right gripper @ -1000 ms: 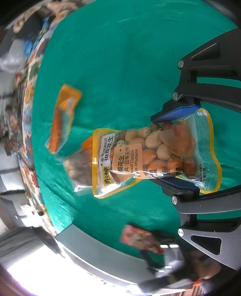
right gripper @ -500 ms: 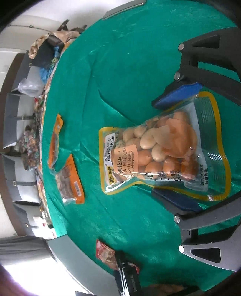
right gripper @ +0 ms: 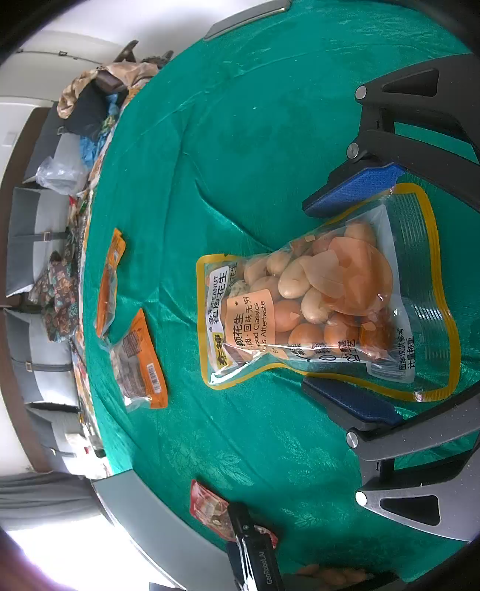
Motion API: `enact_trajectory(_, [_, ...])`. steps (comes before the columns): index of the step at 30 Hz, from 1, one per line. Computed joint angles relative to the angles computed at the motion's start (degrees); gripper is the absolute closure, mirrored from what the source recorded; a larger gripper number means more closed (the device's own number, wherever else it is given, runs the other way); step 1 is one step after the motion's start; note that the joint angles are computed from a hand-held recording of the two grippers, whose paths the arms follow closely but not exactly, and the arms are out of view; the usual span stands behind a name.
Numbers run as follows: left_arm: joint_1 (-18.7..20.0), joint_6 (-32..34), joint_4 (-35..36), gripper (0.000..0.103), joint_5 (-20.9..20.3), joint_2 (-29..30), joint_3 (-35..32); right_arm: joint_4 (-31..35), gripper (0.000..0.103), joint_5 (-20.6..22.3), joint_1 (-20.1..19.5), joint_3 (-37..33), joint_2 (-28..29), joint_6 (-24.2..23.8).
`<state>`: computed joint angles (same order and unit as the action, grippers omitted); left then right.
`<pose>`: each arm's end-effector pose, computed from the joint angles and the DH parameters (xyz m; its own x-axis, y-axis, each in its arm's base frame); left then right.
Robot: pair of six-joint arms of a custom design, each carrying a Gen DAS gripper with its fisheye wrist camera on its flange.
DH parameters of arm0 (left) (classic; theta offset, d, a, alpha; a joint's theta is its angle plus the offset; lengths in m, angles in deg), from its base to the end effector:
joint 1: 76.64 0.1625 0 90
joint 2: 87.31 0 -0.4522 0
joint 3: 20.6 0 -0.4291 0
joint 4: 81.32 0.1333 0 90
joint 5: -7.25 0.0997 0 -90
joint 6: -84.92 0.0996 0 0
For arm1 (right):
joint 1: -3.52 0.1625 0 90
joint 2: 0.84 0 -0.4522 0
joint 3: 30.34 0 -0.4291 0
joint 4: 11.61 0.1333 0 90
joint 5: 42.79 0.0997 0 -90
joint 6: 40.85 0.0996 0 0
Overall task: Organize snacks
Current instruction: 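Grasp the clear peanut packet with the right gripper while the left gripper grasps the red packet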
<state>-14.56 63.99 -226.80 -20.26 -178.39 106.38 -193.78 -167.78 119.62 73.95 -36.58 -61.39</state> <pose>-0.0141 -0.5000 0.3531 -0.6688 -0.3407 -0.6608 0.2165 0.7610 -0.6115 0.3535 -0.5484 -0.0076 -0.6422 -0.4330 0.6326 -0.6711 0.7164 -0.1909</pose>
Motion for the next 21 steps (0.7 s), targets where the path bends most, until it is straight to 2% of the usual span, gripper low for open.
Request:
enact_trajectory(12, [0.00,0.00,0.02,0.000,0.03,0.00,0.00,-0.28,0.014,0.08,-0.03,0.18,0.23,-0.02])
enact_trajectory(14, [-0.03,0.02,-0.11,0.000,0.06,0.04,0.02,4.53,0.014,-0.58,0.18,-1.17,0.04,1.59])
enact_trajectory(18, [-0.04,0.00,-0.14,0.000,0.09,0.08,0.04,24.29,0.014,-2.58,0.88,-7.36,-0.44,9.31])
enact_trajectory(21, [-0.21,-1.80,2.53,0.000,0.19,-0.18,-0.37,35.26,0.014,-2.88,1.17,-11.20,-0.14,13.35])
